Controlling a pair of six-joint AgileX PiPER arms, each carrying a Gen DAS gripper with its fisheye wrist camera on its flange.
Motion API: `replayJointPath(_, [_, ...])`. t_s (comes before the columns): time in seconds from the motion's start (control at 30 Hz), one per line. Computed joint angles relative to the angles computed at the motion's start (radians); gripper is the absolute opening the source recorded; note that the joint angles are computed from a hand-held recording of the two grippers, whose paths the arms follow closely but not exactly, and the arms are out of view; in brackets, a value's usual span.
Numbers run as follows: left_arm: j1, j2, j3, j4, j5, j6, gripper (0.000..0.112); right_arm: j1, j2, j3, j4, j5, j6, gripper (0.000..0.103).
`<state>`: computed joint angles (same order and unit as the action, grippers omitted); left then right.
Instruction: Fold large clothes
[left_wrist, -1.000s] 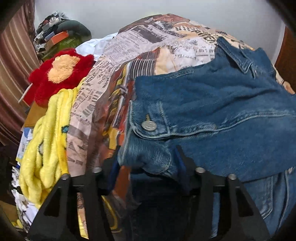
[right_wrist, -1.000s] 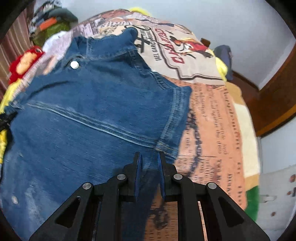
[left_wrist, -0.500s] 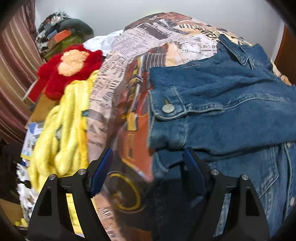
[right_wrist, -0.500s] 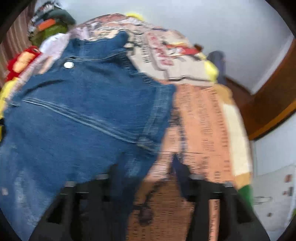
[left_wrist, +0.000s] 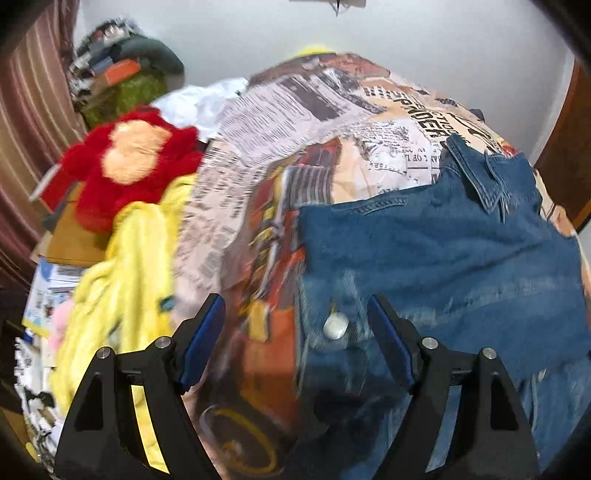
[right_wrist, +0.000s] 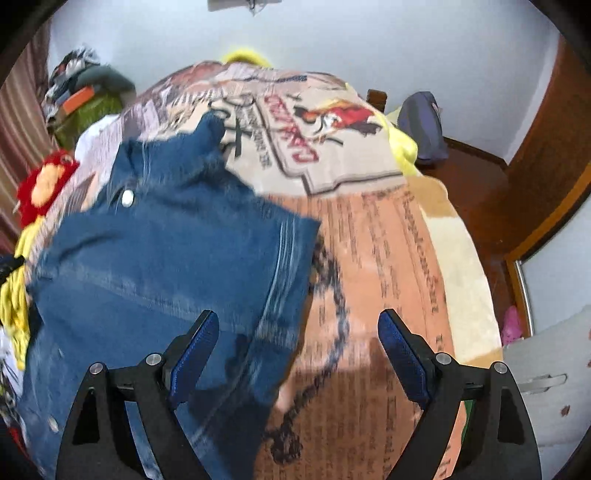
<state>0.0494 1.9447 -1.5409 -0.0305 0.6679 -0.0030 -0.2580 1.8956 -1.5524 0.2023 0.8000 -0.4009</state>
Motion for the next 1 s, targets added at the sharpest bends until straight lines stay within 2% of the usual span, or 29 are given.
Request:
replayJointPath(0.07, [0.009, 0.096, -0.142, -0.052, 0.090, 0.027, 0.079, 0.009, 0.040, -0.069, -0.019, 0.025, 0.031, 0.087])
replayJointPath(0.17, [0.022, 0.193, -0.279, -0.113, 0.165, 0.053, 0.079, 0.019, 0.096, -0.146, -0.039, 0.052, 0.051, 0.087])
replayJointPath(0.3, [0.051, 0.376, -0.531, -0.202, 0.332, 0.050, 0.079, 0.015, 0.199, -0.261, -0.034, 0.111, 0.077, 0.087])
replayJointPath(0.4, [0.076, 0.486, -0.686, -0.271, 0.434, 0.014, 0.067, -0.006, 0.294, -0.377, 0.025, 0.199, 0.078, 0.086])
replayJointPath(0.47, [0.091, 0.541, -0.761, -0.322, 0.483, -0.003, 0.055, -0.021, 0.357, -0.454, 0.069, 0.257, 0.090, 0.079])
replayJointPath(0.5, [0.095, 0.569, -0.796, -0.343, 0.501, -0.017, 0.055, -0.025, 0.374, -0.475, 0.084, 0.273, 0.091, 0.076])
replayJointPath(0.6, [0.093, 0.563, -0.765, -0.363, 0.451, -0.032, 0.053, -0.036, 0.434, -0.551, 0.146, 0.331, 0.081, 0.059])
replayJointPath(0.67, [0.091, 0.555, -0.746, -0.371, 0.426, -0.038, 0.037, -0.044, 0.465, -0.587, 0.205, 0.360, 0.076, 0.045])
replayJointPath(0.7, [0.088, 0.549, -0.738, -0.367, 0.412, -0.047, 0.032, -0.043, 0.471, -0.594, 0.220, 0.364, 0.082, 0.042])
replayJointPath(0.77, [0.085, 0.566, -0.781, -0.346, 0.433, -0.069, 0.013, -0.028, 0.483, -0.618, 0.210, 0.368, 0.107, 0.028])
replayJointPath(0.83, [0.080, 0.567, -0.798, -0.331, 0.442, -0.082, 0.009, -0.008, 0.491, -0.646, 0.179, 0.364, 0.112, 0.019])
replayJointPath(0.93, [0.058, 0.526, -0.762, -0.260, 0.393, -0.073, 0.006, 0.010, 0.512, -0.730, 0.161, 0.393, 0.129, 0.014])
replayJointPath(1.0, [0.048, 0.440, -0.659, -0.255, 0.312, -0.032, 0.006, 0.025, 0.530, -0.817, 0.152, 0.417, 0.136, 0.013])
